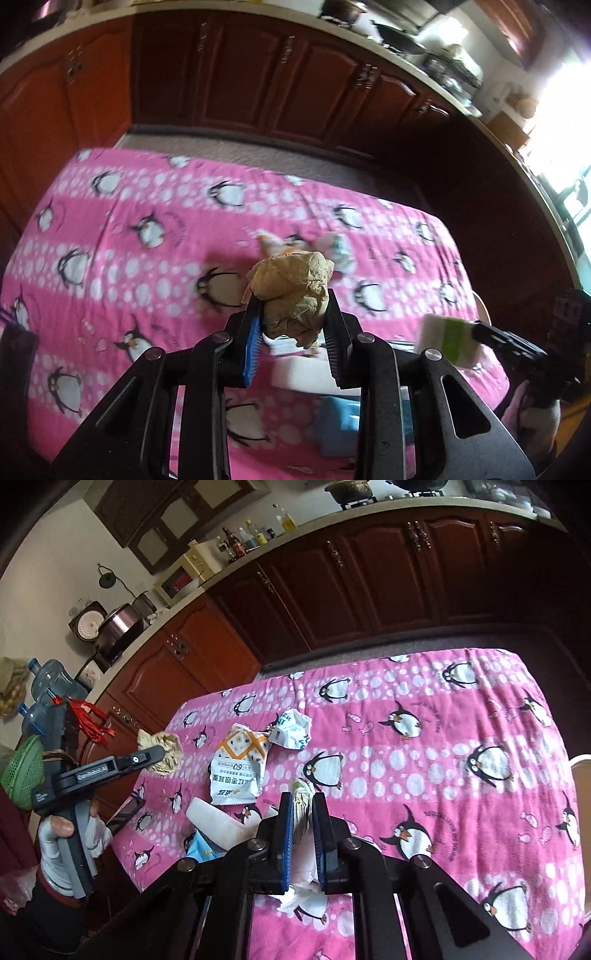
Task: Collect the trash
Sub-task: 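Grasp the crumpled brown paper with the left tool while the right tool grasps a green-white carton, then carry the brown paper and carton toward the beige bin with both tools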
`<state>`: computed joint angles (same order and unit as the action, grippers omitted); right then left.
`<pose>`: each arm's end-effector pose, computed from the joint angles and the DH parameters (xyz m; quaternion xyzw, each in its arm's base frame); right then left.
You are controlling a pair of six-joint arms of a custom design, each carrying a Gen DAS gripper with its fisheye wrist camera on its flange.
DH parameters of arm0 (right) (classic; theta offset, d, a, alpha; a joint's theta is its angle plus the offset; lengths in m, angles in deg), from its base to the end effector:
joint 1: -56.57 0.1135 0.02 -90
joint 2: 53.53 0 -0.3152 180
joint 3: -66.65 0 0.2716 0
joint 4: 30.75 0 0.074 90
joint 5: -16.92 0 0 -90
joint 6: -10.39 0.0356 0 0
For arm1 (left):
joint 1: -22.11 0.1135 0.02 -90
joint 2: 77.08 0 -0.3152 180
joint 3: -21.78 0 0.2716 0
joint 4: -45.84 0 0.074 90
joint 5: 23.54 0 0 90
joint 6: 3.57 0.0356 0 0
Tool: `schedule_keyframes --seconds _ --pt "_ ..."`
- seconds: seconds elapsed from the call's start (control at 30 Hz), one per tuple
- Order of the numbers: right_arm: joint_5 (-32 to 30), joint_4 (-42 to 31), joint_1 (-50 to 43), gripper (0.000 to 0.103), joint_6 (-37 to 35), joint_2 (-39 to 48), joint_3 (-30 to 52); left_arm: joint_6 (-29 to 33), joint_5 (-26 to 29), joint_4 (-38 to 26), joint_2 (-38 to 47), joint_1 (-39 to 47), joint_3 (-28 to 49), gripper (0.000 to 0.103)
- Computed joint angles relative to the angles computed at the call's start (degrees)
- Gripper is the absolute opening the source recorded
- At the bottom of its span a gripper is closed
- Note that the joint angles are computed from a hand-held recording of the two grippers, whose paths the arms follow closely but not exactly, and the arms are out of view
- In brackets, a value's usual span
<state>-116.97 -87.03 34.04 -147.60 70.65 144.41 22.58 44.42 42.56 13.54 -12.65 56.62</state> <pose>0.3442 -0.1161 0.0803 -0.3181 0.8662 0.3343 0.1916 0.1975 -0.1208 0.1123 -0.2869 0.9029 -0.0784 0.3104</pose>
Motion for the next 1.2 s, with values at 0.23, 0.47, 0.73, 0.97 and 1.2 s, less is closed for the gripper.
schedule_keyframes --seconds 0.23,0.47,0.73,0.97,1.2 --pt "6.09 -3.01 -2.9 0.009 -4.54 3.05 1.16 1.07 -0.79 -2.05 3.92 -3.77 5.92 0.028" --pt "9.23 -1.65 -4.14 0.039 -6.19 4.46 0.91 2.23 -0.2 -2.12 6.03 -4.34 8.38 0.028" --pt "10.87 6.12 -0.73 0.04 -5.14 3.2 -3.25 2.69 0.6 -1.96 7.09 -4.72 9.26 0.028" --pt "12.31 3.9 -1.71 0.041 -4.73 7.41 -0.81 3.51 1.3 -1.71 7.51 -4.88 9.88 0.028" --pt "8.58 -6.67 -5.33 0.011 -7.93 8.36 5.08 5.18 1.71 -3.64 8.38 -5.79 13.13 0.028"
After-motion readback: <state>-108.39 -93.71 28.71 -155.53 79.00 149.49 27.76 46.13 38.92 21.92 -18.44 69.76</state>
